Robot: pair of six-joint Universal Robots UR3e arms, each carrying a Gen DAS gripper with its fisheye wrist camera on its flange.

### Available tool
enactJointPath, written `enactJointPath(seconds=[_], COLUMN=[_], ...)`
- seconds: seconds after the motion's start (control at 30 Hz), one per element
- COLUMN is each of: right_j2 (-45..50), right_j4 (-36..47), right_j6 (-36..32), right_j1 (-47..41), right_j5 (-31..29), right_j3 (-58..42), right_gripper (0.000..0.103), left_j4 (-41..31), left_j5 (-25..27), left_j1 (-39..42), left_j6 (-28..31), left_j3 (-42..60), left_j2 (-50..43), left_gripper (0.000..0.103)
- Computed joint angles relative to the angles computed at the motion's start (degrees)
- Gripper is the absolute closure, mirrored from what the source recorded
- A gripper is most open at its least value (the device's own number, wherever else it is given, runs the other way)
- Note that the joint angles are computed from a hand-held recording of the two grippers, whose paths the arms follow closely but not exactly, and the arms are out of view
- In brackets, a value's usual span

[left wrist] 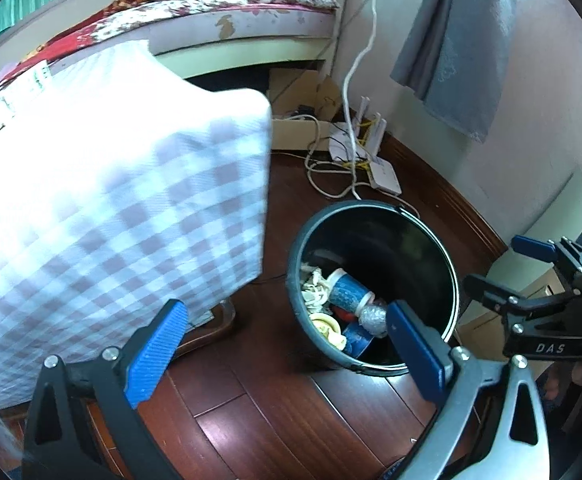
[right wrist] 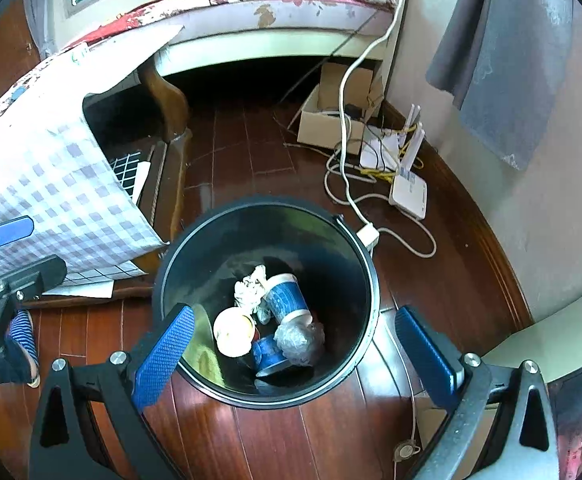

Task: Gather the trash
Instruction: 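Move both tools back from the bin toward the milk carton and blue item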

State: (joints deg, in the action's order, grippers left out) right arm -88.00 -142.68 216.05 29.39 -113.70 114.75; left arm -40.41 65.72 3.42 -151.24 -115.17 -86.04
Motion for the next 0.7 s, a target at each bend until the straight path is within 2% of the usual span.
enactJointPath(seconds=[0.2,0.4,0.7], right_j2=[2.0,5.5,16.1], right_j4=[1.4,4.6,10.6], right_j6=[0.7,1.8,-1.5], right_j1=[3.2,6.3,9.6], right_j5=[-1.9,-4.4,-7.1], right_j3=[-4.9,-13.8,-36.5], right_gripper=[0.002,0.002,0.002], left_j4=[-3.7,-9.1,-15.9], left_j5=[-3.3,-6.1,-13.2], left_j1=[6.9,13.0,24.9], left_j6=[1.7,4.4,7.8], left_j3=[-0.4,1.7,8.0], left_j2=[5.1,8.7,11.0], left_gripper=[0.003,0.003,0.003])
